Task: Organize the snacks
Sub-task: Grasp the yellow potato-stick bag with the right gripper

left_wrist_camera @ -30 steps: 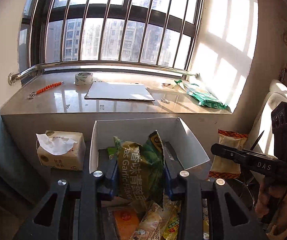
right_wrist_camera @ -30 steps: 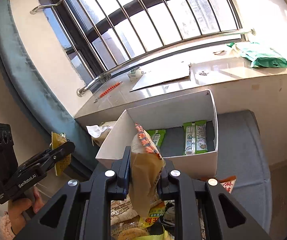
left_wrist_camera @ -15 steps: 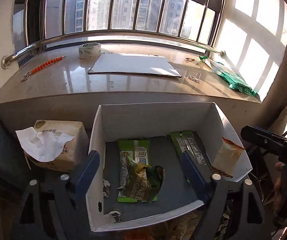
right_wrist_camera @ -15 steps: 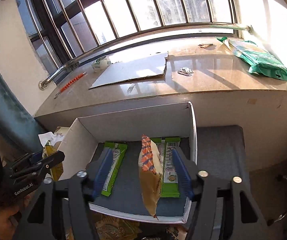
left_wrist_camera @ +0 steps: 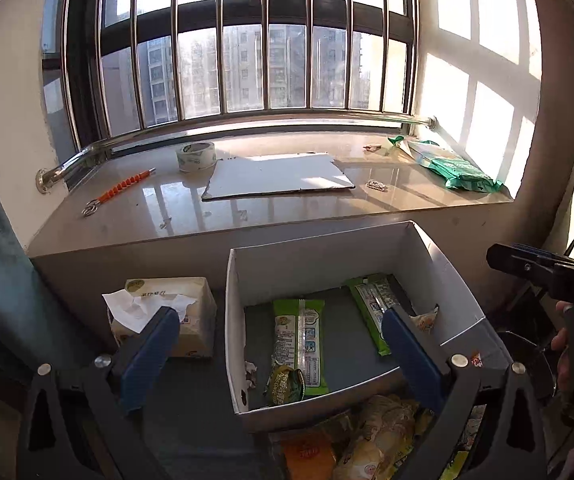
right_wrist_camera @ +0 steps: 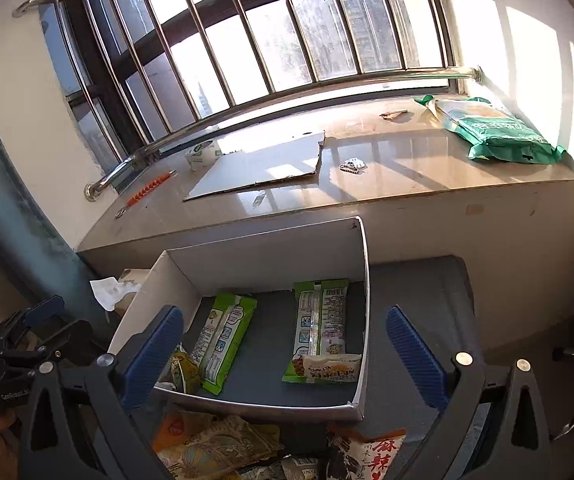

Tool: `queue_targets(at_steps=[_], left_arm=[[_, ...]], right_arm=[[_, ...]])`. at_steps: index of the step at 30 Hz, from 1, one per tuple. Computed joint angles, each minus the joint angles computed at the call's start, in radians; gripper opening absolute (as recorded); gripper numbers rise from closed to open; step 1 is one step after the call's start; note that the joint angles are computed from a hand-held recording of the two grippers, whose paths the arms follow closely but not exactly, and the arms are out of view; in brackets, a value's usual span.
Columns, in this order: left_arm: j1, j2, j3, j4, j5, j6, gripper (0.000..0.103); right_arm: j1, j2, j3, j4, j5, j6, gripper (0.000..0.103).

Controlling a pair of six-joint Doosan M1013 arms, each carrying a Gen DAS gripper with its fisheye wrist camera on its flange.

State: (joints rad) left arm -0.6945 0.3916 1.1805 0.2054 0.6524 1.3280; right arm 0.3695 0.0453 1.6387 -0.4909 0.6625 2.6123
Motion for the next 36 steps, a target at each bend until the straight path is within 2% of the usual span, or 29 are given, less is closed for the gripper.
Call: queue_targets(at_steps=[4, 6, 10, 13, 16, 18, 20, 22, 25, 28, 31, 33, 36], left_arm=[[-0.012, -0.092, 0.106, 0.071, -0.101, -0.053, 0.103], [-0.015, -0.133, 0.157, 0.047, -0.133, -0.034, 0.103], [-0.045, -0.229, 0.289, 0.169, -0.236, -0.12, 0.103], [-0.055, -0.3, 0.392, 0.166, -0.308, -0.157, 0.103], [-0.059, -0.358, 0.487, 0.119, -0.379, -0.176, 0.103], [-0.069, -0.385, 0.541, 0.2, -0.416, -0.276, 0.103], [-0.079, -0.403, 0.583, 0.282, -0.433, -0.369, 0.103], [-0.087, -0.415, 0.613, 0.27, -0.444, -0.369, 0.103], [-0.096, -0.424, 0.636, 0.207, -0.445, -0.313, 0.103], [-0.101, -0.43, 0.646, 0.139, -0.441, -0.246, 0.103], [-0.118, -0.437, 0.655, 0.258, -0.425, -0.353, 0.103], [-0.122, -0.441, 0.665, 0.274, -0.425, -0.358, 0.103], [-0.125, -0.441, 0.667, 0.26, -0.397, -0.332, 0.103]], right_arm=[[0.043, -0.044, 0.023, -0.105, -0.02, 0.084, 0.103], [0.068, -0.071, 0.043, -0.151, -0.053, 0.12, 0.103], [0.156, -0.119, 0.086, -0.318, -0.049, 0.227, 0.103], [0.228, -0.158, 0.143, -0.439, -0.044, 0.353, 0.103], [0.305, -0.191, 0.209, -0.55, -0.016, 0.499, 0.103], [0.355, -0.207, 0.258, -0.629, 0.009, 0.627, 0.103], [0.401, -0.214, 0.293, -0.626, 0.054, 0.692, 0.103], [0.446, -0.206, 0.313, -0.63, 0.12, 0.746, 0.103], [0.487, -0.193, 0.334, -0.618, 0.162, 0.744, 0.103], [0.498, -0.175, 0.326, -0.55, 0.177, 0.629, 0.103], [0.508, -0.132, 0.284, -0.48, 0.27, 0.453, 0.103], [0.499, -0.11, 0.271, -0.447, 0.283, 0.376, 0.103], [0.458, -0.087, 0.27, -0.39, 0.234, 0.26, 0.103]])
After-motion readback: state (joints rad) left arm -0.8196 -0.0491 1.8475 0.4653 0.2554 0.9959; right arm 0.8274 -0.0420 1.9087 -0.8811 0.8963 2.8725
